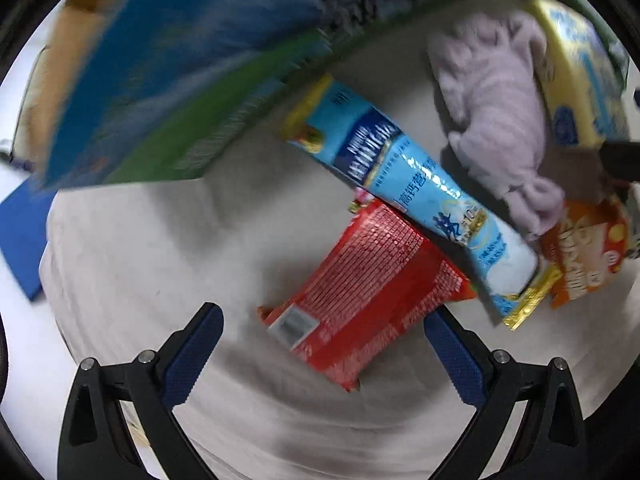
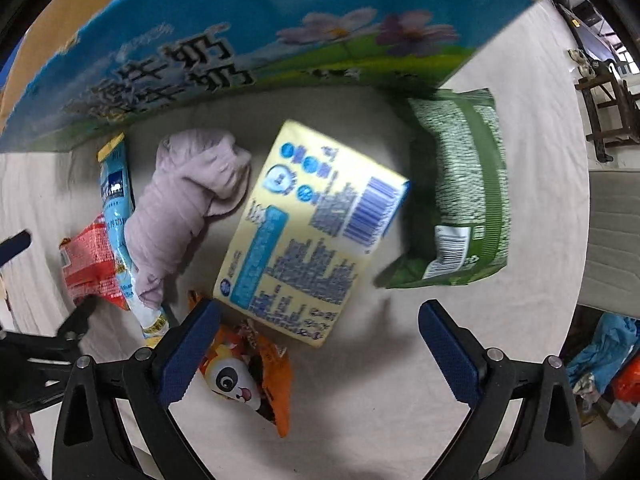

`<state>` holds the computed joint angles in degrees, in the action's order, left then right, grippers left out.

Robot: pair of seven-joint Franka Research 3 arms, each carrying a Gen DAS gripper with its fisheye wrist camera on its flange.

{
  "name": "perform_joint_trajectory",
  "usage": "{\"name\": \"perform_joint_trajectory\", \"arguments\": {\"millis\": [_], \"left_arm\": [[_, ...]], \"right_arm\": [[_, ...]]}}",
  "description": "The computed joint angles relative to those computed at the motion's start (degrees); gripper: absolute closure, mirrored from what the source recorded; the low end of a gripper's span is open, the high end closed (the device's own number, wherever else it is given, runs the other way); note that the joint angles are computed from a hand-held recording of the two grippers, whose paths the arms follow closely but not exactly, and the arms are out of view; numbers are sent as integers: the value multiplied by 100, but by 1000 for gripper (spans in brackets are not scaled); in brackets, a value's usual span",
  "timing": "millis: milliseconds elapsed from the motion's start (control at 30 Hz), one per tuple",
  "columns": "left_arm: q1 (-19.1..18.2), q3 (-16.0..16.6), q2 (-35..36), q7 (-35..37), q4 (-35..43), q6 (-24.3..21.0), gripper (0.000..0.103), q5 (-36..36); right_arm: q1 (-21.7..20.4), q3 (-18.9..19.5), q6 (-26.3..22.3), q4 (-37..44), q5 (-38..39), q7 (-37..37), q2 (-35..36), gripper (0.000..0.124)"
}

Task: Organize soft objects
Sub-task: 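Grasp the red snack packet with the left tool while the right tool grasps the yellow milk carton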

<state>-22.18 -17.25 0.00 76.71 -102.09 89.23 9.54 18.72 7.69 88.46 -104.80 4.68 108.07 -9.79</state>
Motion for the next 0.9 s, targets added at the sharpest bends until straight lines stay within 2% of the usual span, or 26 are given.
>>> {"name": "perform_joint_trajectory", "arguments": {"millis": [67,100,133,167,267,333,400,433,467,533,633,700,800,900], "left_arm": [[-38,-35,105,210,-39,62,1,-6],[-50,-42,95,245,-117,166,6,-96],[-46,-35,61,231,-183,243,14,-229],[-23,-9,-13,102,-252,359,30,-421],[98,101,-252,-712,-351,417,43,-1004],[176,155,-427,-1522,-520,374,46,-1421],[264,235,-655,-2286,-808,368,48,-2017],[296,267,-845,-2632,-1050,503,48,-2306],[302,268,-1034,-2906,-1275,670,48,-2463],[264,270,-1430,-3354,-1712,869,48,-2748],[171,371,-1952,-3724,-2289,1171,48,-3349],[74,398,-2199,-3842,-2527,1237,47,-3540],[-112,359,-2556,-3803,-3019,1349,47,-3541],[-223,314,-2526,-3962,-2916,1262,47,-3397]], "right_arm": [[38,46,-19,-7,25,99,-15,23],[48,58,-23,9,31,165,-6,23],[55,61,-5,26,63,239,13,23],[62,61,50,-8,124,323,25,23],[55,17,244,-115,399,599,32,23],[41,-3,396,-221,543,807,35,27],[14,-45,471,-304,689,960,72,39],[-4,-73,492,-321,749,983,115,42],[2,-66,545,-410,755,1003,125,50],[9,-61,584,-504,712,988,117,52],[87,12,659,-641,598,856,89,54],[154,52,450,-762,509,715,-83,56],[219,81,127,-1001,523,479,-308,57],[242,124,86,-1327,569,379,-568,57]]}}
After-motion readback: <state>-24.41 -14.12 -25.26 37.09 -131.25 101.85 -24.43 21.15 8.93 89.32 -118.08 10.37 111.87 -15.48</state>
